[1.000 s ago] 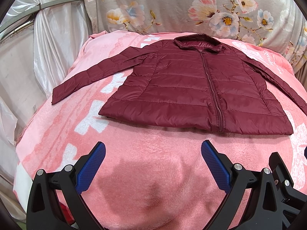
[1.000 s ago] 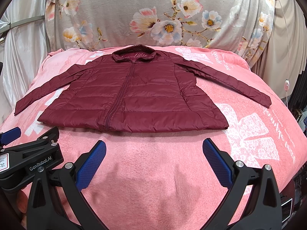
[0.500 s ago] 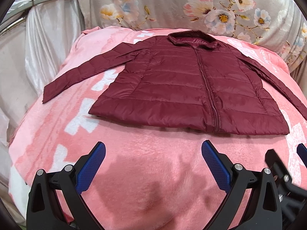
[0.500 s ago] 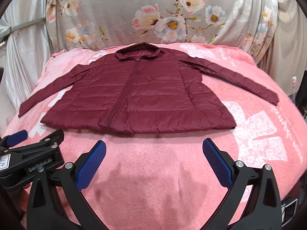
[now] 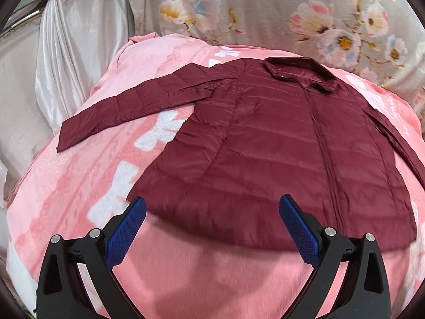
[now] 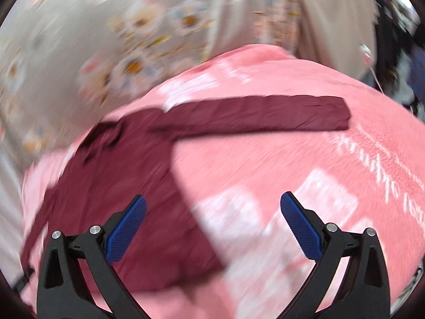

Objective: Fold large clothes
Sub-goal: 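Grasp the maroon jacket's sleeve cuff with the right gripper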

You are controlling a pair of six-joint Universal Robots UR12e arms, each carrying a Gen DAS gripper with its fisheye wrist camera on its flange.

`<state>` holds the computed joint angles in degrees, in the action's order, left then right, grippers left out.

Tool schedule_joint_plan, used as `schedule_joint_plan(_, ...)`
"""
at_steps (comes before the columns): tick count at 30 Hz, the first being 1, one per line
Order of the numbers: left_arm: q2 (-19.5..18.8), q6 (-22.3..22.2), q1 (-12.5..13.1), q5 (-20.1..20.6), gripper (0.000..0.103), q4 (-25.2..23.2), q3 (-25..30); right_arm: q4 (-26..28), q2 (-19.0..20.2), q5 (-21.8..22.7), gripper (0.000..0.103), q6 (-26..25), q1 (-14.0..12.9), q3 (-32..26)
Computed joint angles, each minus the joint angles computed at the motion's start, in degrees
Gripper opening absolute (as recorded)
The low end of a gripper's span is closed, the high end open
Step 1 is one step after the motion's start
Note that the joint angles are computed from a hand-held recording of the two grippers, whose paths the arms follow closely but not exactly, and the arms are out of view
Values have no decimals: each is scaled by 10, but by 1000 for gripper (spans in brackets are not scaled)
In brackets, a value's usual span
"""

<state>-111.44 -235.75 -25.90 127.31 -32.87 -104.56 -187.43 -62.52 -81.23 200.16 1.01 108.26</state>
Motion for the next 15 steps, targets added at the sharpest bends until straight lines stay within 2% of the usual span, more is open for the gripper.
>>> schedule_joint_plan(4,-11,14,15,3,98,-3,11,-5,42,10,98,63,-34,-47)
schedule_joint_plan(8,-23,19,28,8,98,-20,28,7,81,0,98,138,-57,-90)
schedule_joint_plan(11,-29,22,36,6,98,-18,34,18,100,-2,98,170,-68,-112)
schedule_joint_plan(13,-34,24,41,4,98,-18,40,26,112,-3,95,196,-74,-126)
schedule_joint_plan(15,-38,23,45,2,98,-19,44,36,119,-8,81,214,-77,-135)
